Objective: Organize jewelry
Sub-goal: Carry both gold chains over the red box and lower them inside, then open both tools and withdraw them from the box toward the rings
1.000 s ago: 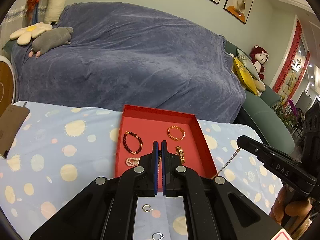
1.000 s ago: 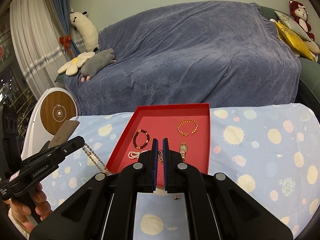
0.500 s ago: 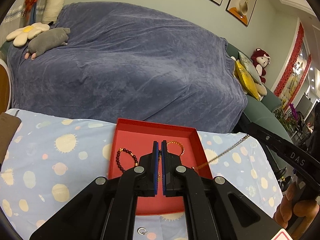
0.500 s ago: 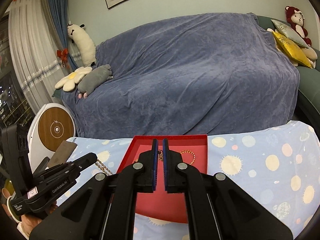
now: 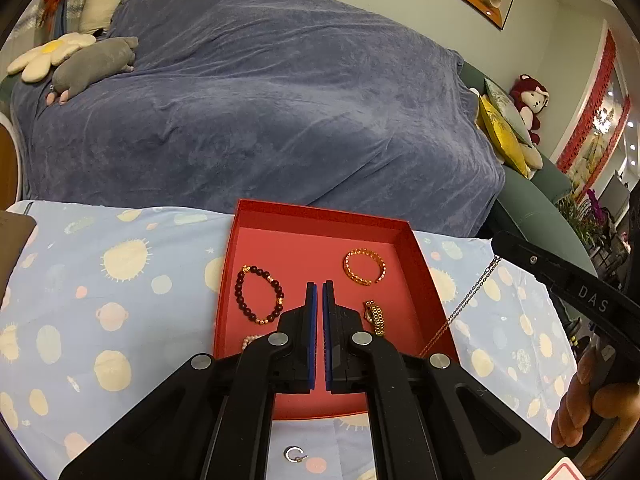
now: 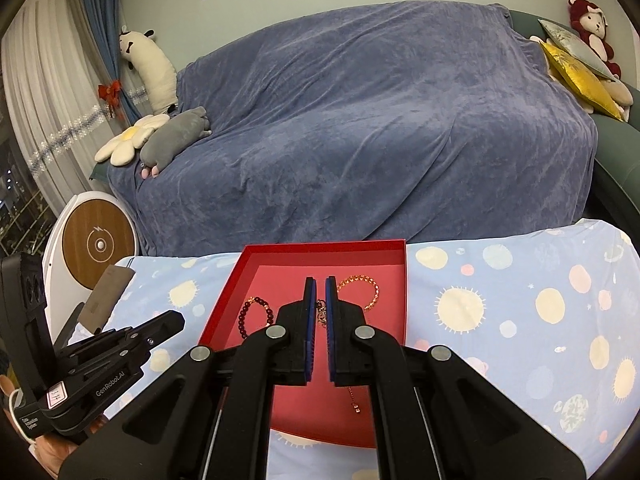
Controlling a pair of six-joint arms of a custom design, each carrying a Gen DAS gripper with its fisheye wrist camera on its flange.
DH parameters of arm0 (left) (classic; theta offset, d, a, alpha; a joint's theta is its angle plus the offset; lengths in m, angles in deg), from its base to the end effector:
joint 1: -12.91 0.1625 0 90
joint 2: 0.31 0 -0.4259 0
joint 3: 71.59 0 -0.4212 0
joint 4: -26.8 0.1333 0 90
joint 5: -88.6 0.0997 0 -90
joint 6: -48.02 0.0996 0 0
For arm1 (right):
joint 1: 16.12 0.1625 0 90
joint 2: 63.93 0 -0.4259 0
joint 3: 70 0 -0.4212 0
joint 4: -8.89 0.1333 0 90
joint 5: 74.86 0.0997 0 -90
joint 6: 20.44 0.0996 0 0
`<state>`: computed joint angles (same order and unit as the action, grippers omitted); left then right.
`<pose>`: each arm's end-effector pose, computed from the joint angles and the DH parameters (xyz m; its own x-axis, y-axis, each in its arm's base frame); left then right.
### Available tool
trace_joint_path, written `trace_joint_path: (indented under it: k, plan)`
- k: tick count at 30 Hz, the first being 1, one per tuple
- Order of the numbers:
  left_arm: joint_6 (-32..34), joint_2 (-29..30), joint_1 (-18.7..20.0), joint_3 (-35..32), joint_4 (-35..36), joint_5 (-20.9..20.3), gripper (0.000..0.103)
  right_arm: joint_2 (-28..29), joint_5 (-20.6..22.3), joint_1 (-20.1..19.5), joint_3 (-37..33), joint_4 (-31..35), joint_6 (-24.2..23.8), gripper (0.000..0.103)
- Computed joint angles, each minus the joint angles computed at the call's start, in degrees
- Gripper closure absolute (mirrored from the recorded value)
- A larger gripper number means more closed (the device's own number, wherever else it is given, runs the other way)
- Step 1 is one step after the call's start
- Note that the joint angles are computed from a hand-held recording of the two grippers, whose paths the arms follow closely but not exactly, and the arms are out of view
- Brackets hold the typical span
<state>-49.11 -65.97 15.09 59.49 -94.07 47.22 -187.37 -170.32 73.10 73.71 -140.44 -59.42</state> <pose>-0.3873 -0.2229 0.0567 -0.8663 -0.1151 -0.4860 0.2948 0.6676 -0.6836 0.1197 -0.3020 0.3578 -0.7798 -0.4313 0.4538 -0.6174 0.6498 -0.4434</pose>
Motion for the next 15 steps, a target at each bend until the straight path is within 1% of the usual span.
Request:
trace_joint_path:
  k: [5, 10, 15]
  plan:
    - [-1.1, 0.1, 0.5, 0.4, 0.2, -1.2, 0.102, 0.5, -0.7, 0.1, 0.1, -0.3, -0.1, 0.099]
    - [-2.3, -0.1, 0.4, 0.6, 1.0, -1.5, 0.101, 0.6, -0.9, -0.2, 0.3, -0.5, 0.2, 0.096]
    - [-3.1, -0.3, 0.6, 0.8, 1.2, -1.9, 0.099, 0.7, -1.0, -0.3, 0.5, -1.1, 0.3, 0.091]
